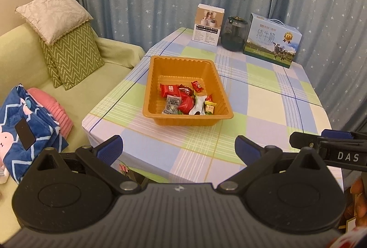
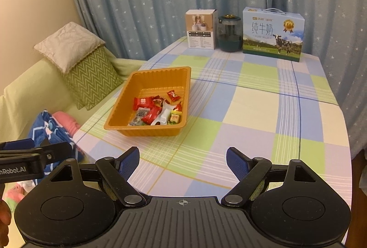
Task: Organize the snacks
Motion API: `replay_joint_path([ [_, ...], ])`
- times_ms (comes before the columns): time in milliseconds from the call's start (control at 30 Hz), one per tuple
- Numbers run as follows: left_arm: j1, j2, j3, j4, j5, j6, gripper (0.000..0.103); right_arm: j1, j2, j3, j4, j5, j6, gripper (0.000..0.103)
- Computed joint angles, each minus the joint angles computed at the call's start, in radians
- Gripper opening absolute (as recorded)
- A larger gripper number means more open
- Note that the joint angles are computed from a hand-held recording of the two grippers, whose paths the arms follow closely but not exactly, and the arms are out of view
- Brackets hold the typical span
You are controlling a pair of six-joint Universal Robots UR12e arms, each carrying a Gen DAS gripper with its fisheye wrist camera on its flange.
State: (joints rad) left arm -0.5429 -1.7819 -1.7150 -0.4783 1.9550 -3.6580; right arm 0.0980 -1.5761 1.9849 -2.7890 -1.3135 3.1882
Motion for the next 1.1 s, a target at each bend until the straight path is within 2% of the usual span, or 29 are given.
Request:
replay_joint_path([
  [367, -0.018, -0.005, 0.005, 0.005, 0.04, 0.015, 0.103, -0.002, -0.02, 0.017, -0.014, -0.015, 0.009, 0.083],
  [1100, -0.02, -0.014, 0.008, 0.029, 0.032, 0.045, 0.103, -0.004, -0.017, 0.018, -0.015, -0.026, 0.024, 0.083],
])
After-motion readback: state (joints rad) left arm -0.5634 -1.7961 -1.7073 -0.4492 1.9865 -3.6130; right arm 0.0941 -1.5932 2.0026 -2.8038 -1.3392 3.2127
